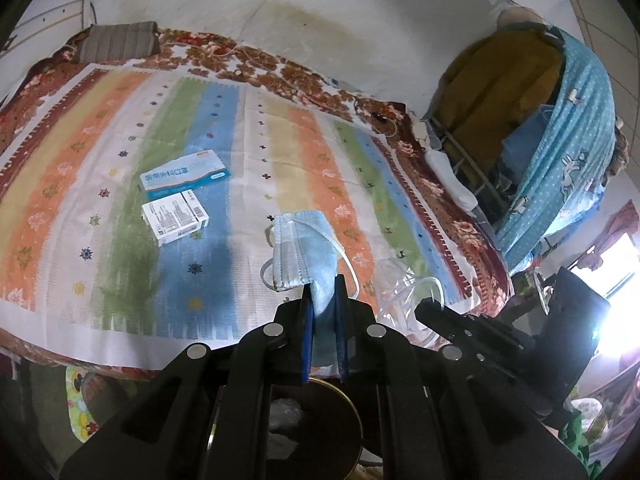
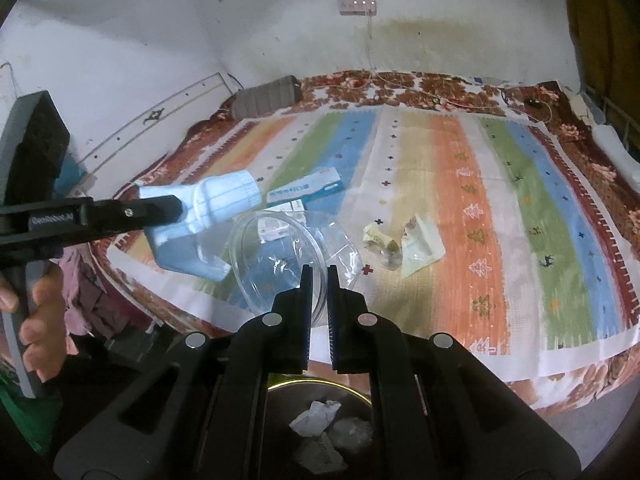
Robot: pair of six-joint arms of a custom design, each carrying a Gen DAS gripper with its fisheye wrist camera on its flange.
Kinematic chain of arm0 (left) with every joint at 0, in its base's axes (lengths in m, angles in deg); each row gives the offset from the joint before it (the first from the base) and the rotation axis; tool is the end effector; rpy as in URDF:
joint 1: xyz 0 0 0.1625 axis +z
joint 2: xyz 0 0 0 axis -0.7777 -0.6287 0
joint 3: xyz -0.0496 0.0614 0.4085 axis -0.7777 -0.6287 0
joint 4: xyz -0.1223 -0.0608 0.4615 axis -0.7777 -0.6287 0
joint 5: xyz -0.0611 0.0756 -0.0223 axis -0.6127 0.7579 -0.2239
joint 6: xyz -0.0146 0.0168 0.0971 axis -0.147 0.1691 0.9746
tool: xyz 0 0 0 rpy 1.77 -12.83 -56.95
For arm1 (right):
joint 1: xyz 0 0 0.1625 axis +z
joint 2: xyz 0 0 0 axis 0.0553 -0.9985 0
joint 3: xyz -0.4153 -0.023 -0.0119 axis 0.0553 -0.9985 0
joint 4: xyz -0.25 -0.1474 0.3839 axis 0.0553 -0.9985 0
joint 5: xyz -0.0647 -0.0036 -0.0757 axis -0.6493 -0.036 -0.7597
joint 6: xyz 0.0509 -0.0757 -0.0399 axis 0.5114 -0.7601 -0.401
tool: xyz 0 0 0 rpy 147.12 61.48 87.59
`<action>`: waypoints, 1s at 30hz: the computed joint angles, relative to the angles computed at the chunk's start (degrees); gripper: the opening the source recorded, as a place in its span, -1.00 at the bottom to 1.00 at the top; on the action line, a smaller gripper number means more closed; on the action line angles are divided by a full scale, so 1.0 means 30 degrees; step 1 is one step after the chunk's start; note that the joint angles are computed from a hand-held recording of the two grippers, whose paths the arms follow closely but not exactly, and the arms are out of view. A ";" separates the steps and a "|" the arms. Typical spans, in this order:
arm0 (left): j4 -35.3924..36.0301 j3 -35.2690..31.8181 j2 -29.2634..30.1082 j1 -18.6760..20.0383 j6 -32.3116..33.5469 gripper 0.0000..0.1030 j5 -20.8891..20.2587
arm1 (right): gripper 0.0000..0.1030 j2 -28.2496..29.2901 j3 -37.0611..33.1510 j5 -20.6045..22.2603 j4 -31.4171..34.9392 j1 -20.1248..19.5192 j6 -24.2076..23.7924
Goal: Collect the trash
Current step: 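Carry the clear bag with the right tool while the left tool carries the mask to the bin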
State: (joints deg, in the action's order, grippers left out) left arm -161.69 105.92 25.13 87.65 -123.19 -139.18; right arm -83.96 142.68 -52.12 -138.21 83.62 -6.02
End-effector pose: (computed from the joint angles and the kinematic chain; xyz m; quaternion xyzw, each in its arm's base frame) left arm -0.4372 -0.5711 0.1314 0.0640 0.9268 -0.3459 0.1319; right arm 0.0963 -0.6601 0.5176 0.3489 -0.9006 0.2354 0.1086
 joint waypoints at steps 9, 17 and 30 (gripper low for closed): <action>-0.0324 0.0628 -0.0099 -0.0694 -0.0025 -0.84 -0.0128 | -0.89 -0.1128 0.0735 0.0423 0.0658 -0.0767 -0.0388; -0.0323 0.1371 -0.0191 -0.1149 -0.0716 -0.84 -0.0219 | -0.89 -0.2056 0.1697 0.0429 0.1068 -0.1276 -0.0746; 0.0500 0.2345 -0.0238 -0.1619 -0.2600 -0.83 -0.0705 | -0.88 -0.3211 0.3068 -0.0345 0.1893 -0.1871 -0.0949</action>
State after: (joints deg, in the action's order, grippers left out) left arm -160.19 112.95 24.41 82.79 -131.00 -141.29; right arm -93.60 151.89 -53.15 -132.53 78.01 -8.87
